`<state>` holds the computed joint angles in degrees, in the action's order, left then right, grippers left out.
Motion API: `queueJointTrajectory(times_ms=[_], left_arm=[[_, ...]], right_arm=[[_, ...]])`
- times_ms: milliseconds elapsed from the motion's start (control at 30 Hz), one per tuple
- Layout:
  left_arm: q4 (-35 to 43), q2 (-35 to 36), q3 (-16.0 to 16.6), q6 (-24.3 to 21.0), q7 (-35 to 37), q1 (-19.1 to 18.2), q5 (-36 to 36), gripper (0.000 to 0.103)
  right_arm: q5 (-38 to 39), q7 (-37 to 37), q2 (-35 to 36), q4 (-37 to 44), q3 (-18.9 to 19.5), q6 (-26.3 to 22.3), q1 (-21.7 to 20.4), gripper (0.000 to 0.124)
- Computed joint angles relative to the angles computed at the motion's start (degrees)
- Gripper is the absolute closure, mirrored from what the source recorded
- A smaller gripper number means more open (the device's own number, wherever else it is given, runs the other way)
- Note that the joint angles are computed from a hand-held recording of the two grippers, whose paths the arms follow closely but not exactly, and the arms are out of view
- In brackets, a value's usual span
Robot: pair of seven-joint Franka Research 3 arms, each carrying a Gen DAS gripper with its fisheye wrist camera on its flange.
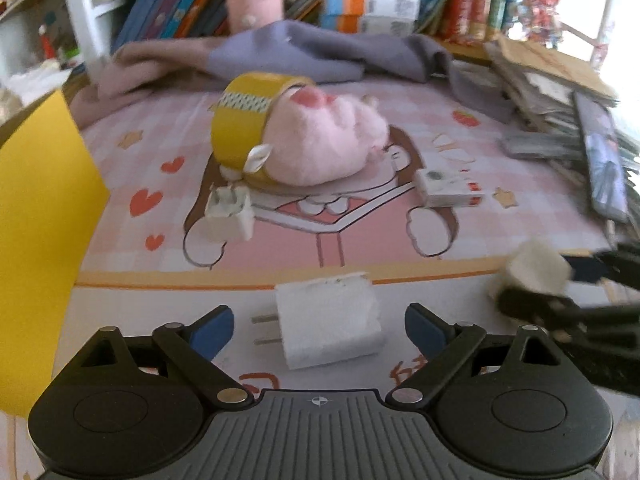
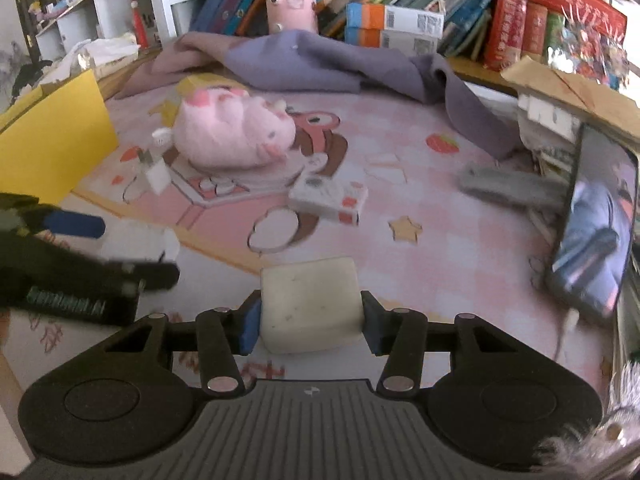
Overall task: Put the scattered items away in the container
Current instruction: 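Close the left gripper on the white charger while the right gripper lifts the block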
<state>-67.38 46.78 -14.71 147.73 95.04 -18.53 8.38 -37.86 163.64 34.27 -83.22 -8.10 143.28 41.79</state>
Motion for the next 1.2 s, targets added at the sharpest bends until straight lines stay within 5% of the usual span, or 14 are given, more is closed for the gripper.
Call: queueJointTrajectory(times_ms=[233, 700, 967, 1200], left_arm=[[-0.83, -0.22, 0.09, 0.92, -0.33, 0.11, 0.73, 0.034], [-8.36, -5.27, -2.0, 4.01, 2.25, 3.23, -1.72, 0.034], [-12.51, -8.86, -5.75, 4.82, 6.32, 7.28, -6.99, 0.034], [-15.23, -12.39, -12.68, 2.84, 15.27, 14.55, -20.02, 0.035]], right_arm=[[-0.92, 1.38, -0.56, -1.63, -0.15, 0.93, 0.27, 0.076], [-0.2, -1.01, 0.37, 0.0, 0.29, -1.39, 0.28, 0.069], [1.78, -1.88, 1.18, 1.89, 0.84, -2.81, -0.18, 0.076], [1.01, -1.16, -1.64, 0.85, 0.76, -2.62, 1.33, 0.078]])
